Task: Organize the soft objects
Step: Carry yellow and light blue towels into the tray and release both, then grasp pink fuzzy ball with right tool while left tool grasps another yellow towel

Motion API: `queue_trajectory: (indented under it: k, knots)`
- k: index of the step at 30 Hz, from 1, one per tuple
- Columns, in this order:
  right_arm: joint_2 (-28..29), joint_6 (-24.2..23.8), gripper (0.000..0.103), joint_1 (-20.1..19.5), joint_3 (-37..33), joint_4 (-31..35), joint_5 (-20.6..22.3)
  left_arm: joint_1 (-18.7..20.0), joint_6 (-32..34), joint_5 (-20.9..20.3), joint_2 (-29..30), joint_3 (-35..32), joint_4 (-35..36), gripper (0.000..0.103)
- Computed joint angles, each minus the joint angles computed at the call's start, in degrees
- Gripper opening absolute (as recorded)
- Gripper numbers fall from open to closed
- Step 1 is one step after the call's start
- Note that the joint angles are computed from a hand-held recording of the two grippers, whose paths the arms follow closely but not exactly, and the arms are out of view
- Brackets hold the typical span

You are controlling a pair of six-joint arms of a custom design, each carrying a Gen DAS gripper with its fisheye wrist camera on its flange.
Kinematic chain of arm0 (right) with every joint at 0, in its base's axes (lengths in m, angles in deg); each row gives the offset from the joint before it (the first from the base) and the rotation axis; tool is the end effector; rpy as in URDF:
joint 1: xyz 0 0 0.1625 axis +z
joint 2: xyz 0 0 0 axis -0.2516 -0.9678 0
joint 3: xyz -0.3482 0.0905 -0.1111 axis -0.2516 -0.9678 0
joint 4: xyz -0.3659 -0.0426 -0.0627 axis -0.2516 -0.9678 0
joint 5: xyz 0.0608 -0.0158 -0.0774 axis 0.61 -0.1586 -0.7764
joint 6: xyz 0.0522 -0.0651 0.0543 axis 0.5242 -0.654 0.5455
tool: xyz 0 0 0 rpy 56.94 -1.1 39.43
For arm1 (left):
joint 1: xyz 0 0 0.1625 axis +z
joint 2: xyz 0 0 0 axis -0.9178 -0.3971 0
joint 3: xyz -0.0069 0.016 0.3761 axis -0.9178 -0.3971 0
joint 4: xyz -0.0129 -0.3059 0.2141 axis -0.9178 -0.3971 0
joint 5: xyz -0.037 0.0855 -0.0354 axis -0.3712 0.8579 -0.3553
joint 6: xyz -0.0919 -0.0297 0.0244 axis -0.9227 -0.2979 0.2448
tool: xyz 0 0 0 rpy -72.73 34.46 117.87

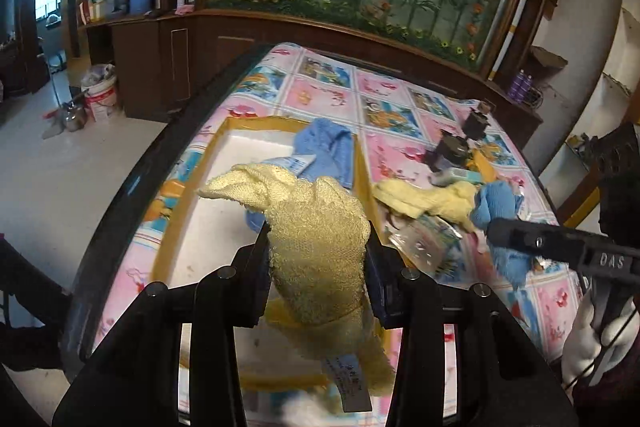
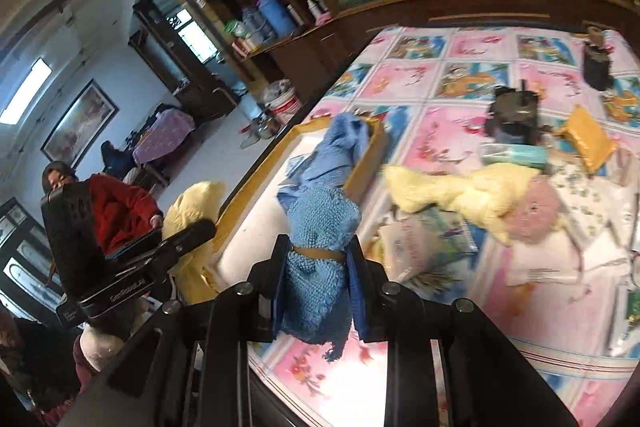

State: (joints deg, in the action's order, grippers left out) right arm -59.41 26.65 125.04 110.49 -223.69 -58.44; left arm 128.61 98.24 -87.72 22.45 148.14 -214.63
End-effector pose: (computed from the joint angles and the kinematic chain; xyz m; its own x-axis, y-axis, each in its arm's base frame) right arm 0.2828 -0.5117 0.1143 -0.9597 0.0680 0.2727 -0.1568 0.6757 -0.7203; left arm -0.1355 -0.6026 0.2893 -0.6652 0.6271 -0.4054 0.7415 0.6189 -0.2592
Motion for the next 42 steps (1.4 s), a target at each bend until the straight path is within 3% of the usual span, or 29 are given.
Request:
queue_trajectory:
  k: [4, 9, 15, 18, 21, 22, 23, 25, 27, 30, 35, 38, 42]
  knots:
    - [5.88, 0.32, 0.025, -0.81, -9.81, 8.18, 1.79, 1.43, 2.19, 4.37, 8.62, -9.27, -0.24, 0.04]
    - [11.68, 1.06, 0.025, -1.29, -19.08, 15.65, 0.41, 2.5, 3.19, 7.86, 18.21, -20.49, 3.17, 0.04]
    - [17.34, 1.04, 0.027, -2.0, -28.25, 21.71, -3.83, 3.64, 3.53, 10.11, 26.08, -30.15, 7.15, 0.042]
    - [19.43, -0.01, 0.029, -1.98, -31.34, 22.97, -6.57, 4.29, 1.95, 8.81, 27.53, -33.32, 10.06, 0.046]
    - [20.36, -1.73, 0.043, -1.91, -32.35, 22.06, -7.56, 4.63, 1.95, 7.69, 27.53, -34.29, 10.59, 0.046]
    - [20.41, -2.35, 0.052, -1.81, -32.32, 21.58, -7.83, 4.66, 2.12, 7.54, 27.48, -34.47, 10.47, 0.046]
    - [20.27, -2.67, 0.058, -1.79, -32.03, 20.97, -7.67, 4.72, 1.78, 7.48, 27.43, -34.82, 10.54, 0.046]
    - [19.1, -2.04, 0.058, -1.72, -30.38, 19.75, -7.18, 4.63, 0.84, 7.91, 27.16, -35.37, 10.77, 0.046]
    - [16.37, -1.29, 0.058, -1.74, -26.25, 16.87, -5.85, 4.19, 0.13, 8.91, 25.6, -34.1, 9.64, 0.046]
    - [10.7, -0.81, 0.059, -1.62, -16.91, 9.22, -6.07, 3.28, -0.09, 7.15, 20.92, -29.24, 7.09, 0.046]
    - [-0.69, 1.55, 0.059, -2.3, 0.99, -5.47, -12.26, 1.16, -1.93, -0.99, 10.8, -17.54, 6.96, 0.045]
    - [-5.44, 3.04, 0.059, -3.51, 7.01, -8.36, -16.62, 0.02, -2.47, -7.12, 5.09, -9.8, 8.46, 0.052]
    - [-8.63, 2.95, 0.059, -6.49, 9.79, -7.62, -14.09, -1.53, -3.81, -12.72, 0.42, -0.76, 9.83, 0.055]
